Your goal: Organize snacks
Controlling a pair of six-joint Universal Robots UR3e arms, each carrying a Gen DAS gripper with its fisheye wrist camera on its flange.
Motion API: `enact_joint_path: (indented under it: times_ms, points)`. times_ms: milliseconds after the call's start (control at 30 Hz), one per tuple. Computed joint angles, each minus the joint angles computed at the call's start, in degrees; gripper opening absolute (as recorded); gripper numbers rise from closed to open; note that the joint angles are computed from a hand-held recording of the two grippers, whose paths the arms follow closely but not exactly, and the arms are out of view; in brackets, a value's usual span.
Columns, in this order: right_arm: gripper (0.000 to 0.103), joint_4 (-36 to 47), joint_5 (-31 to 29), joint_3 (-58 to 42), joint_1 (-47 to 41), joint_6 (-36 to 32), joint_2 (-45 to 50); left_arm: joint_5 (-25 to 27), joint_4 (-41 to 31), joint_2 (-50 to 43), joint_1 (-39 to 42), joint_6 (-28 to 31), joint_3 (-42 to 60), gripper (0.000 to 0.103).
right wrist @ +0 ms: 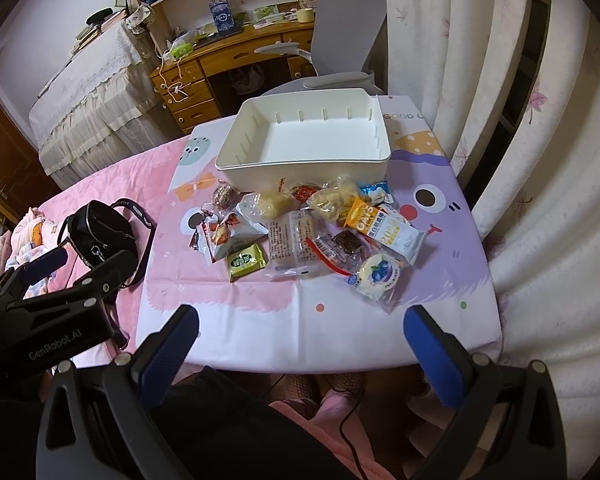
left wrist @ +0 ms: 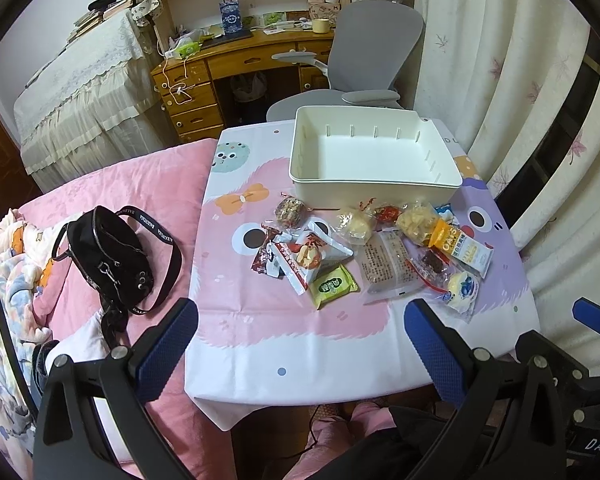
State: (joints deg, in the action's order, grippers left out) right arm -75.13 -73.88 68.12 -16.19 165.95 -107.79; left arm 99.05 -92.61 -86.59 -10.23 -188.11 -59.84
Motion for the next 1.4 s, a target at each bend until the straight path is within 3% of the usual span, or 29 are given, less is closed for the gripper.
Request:
enact_joint_path:
  times_ms: [533,833,1167,1400]
  points:
    - [0.100,-6.1,-5.8,3.8,7.1,10.5,-0.7,-6.9,0.9,1.3,7.4,8.1,-3.2,0.102]
    - [0.100,-9.6,-5.2,7.4,5.7,7.9,-2.0,-8.7,4.4,-1.6,5.8,8.8,-2.2,0.102]
    - [0.100,-6.8,-2.1,4.9,-1.3,3.2,5.4,-9.6,0.7,-14.9,2.9,5.8,9.1,0.102]
    - [0.095,0.3,-0.7,-2.7,-5.9,2.6,17.4,-8.5,-7.6,-31.0,0.2,1.6,27.3,0.101]
